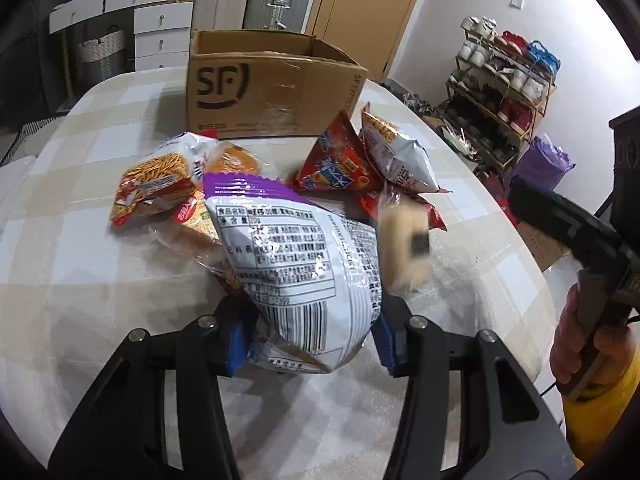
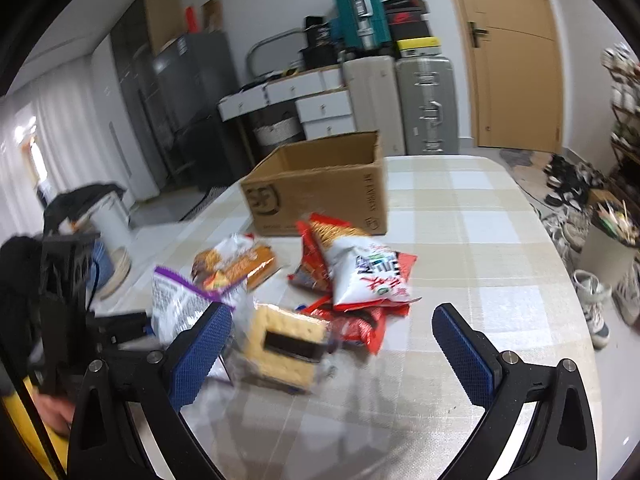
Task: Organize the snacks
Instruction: 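Grasp the purple-white chip bag with the left tool while the right tool grasps the cracker pack, then lift both held snacks and carry them over the open cardboard box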
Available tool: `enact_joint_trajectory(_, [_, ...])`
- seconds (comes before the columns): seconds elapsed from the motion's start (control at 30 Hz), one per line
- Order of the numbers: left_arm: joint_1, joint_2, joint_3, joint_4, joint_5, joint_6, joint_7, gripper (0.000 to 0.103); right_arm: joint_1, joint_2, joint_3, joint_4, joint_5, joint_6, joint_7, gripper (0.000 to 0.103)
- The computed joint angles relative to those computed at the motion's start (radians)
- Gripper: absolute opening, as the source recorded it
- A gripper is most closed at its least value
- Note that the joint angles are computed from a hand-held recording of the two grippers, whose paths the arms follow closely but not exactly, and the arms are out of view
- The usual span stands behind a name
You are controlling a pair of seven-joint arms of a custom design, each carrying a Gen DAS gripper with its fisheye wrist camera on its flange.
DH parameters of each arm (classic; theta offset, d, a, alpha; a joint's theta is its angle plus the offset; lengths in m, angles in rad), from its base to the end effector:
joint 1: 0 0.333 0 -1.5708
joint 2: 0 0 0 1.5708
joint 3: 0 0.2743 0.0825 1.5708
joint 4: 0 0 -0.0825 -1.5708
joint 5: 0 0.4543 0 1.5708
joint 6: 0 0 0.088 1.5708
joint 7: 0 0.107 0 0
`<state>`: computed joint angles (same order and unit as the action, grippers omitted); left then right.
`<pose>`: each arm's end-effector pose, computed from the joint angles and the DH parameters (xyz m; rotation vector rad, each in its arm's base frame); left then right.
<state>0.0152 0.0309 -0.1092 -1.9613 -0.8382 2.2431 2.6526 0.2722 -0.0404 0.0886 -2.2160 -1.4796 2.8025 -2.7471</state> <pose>0.6501 -0.0825 0.4212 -1.2039 2.6445 -1.1470 0.5461 0.2565 0.3492 -1.3498 1.8306 -0.7675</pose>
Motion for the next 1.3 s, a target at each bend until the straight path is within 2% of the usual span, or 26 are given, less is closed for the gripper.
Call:
enact_joint_trajectory(0.13, [0.026, -0.025, 0.023, -0.008, -0.035, -0.053, 0.027, 0.047, 0.0, 0.041, -0.007, 0.027, 0.041, 0.087, -0.072, 0.103])
enact_joint_trajectory(0.27, [0.048, -0.033, 0.039, -0.002, -0.07, -0.12, 0.051, 0.047, 0.017, 0.102, -0.009, 0.049, 0.295, 0.117, -0.307, 0.103])
enact_joint_trajectory(0.37, [0.058, -0.053, 0.047, -0.021, -0.076, -0.14, 0.075, 0.047, 0.045, 0.144, 0.003, 0.073, 0.481, 0.055, -0.488, 0.103])
enact_joint_trajectory(0.57, [0.073, -0.076, 0.062, -0.036, -0.076, -0.19, 0.095, 0.047, 0.106, 0.237, -0.002, 0.161, 0.605, -0.09, -0.631, 0.103])
enact_joint_trajectory(0.7, [0.072, -0.094, 0.063, -0.059, -0.064, -0.172, 0.109, 0.048, 0.133, 0.271, -0.024, 0.188, 0.612, -0.106, -0.65, 0.1])
enact_joint_trajectory(0.8, [0.069, -0.083, 0.06, -0.05, -0.02, -0.163, 0.073, 0.048, 0.135, 0.289, -0.026, 0.198, 0.649, -0.114, -0.677, 0.079])
enact_joint_trajectory(1.0, [0.067, -0.107, 0.057, -0.075, 0.063, -0.139, 0.055, 0.048, 0.144, 0.277, -0.049, 0.174, 0.635, -0.053, -0.633, 0.069])
enact_joint_trajectory(1.3, [0.066, -0.17, 0.07, -0.126, 0.108, -0.109, 0.072, 0.051, 0.144, 0.252, -0.053, 0.141, 0.592, -0.011, -0.568, 0.069])
